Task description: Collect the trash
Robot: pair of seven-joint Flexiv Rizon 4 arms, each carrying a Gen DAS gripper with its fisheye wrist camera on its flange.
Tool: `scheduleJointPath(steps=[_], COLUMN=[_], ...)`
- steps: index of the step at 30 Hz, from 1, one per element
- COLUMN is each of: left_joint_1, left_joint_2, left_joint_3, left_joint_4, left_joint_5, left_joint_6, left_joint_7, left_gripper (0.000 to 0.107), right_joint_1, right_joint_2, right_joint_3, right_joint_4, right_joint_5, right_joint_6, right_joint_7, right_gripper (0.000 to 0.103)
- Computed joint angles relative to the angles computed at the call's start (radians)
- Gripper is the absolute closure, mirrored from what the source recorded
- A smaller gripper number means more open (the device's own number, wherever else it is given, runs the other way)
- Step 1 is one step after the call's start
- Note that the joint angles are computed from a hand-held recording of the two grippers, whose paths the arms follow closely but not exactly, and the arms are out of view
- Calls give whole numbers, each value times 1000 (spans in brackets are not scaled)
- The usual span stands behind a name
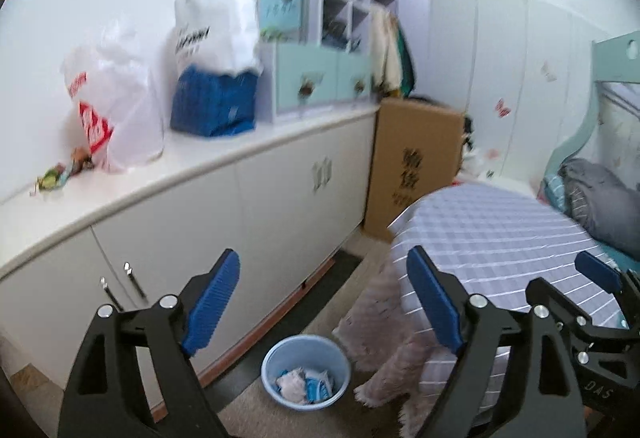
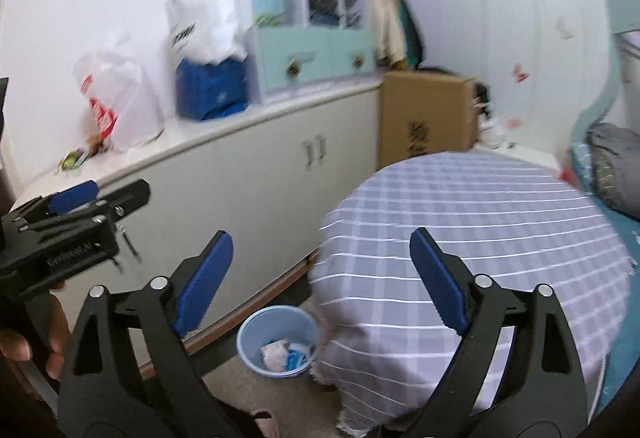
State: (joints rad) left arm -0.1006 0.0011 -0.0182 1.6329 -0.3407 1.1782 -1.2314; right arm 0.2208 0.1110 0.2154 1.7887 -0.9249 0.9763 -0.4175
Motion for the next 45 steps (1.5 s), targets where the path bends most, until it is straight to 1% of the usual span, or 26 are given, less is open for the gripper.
scheduleJointPath(steps=[4, 8, 10, 13, 18, 22, 26, 30, 45], left_joint_1=[-40, -79, -95, -129, -157, -179, -189, -207, -199], left_joint_2=[57, 102, 119, 139, 162, 167, 173, 172, 174], left_joint_3=[-11, -18, -23, -22, -31, -31, -36, -26, -31], left_joint_4=[38, 65, 76, 93, 112, 117, 123, 130, 131], left_joint_5=[-62, -70, -56, -77, -45, -52, -42, -68, -52], left_joint_6=[37, 69, 85, 99, 139, 147, 153, 160, 143], left_joint_7=[49, 63, 61, 92, 92, 104, 102, 130, 117], left_gripper=[16, 15, 14, 14, 14, 14, 14, 14, 14], right_joint_1=[-51, -106, -130, -167, -212, -237, -249, -257, -269], right_joint_2=[110, 200, 234, 277, 332, 355, 372, 383, 387], right_joint_3=[22, 52, 64, 88, 116, 134, 135, 138, 141], right_joint_4=[65, 118, 135, 154, 180, 189, 198, 208, 215], right_joint_5=[-67, -86, -89, -103, -126, -145, -141, -127, -94], right_joint_6=[-23, -25, -32, -49, -72, -89, -83, -81, -64], right_joint_7=[68, 110, 117, 130, 147, 151, 153, 148, 142], right_gripper=[10, 8, 8, 8, 8, 8, 8, 7, 7])
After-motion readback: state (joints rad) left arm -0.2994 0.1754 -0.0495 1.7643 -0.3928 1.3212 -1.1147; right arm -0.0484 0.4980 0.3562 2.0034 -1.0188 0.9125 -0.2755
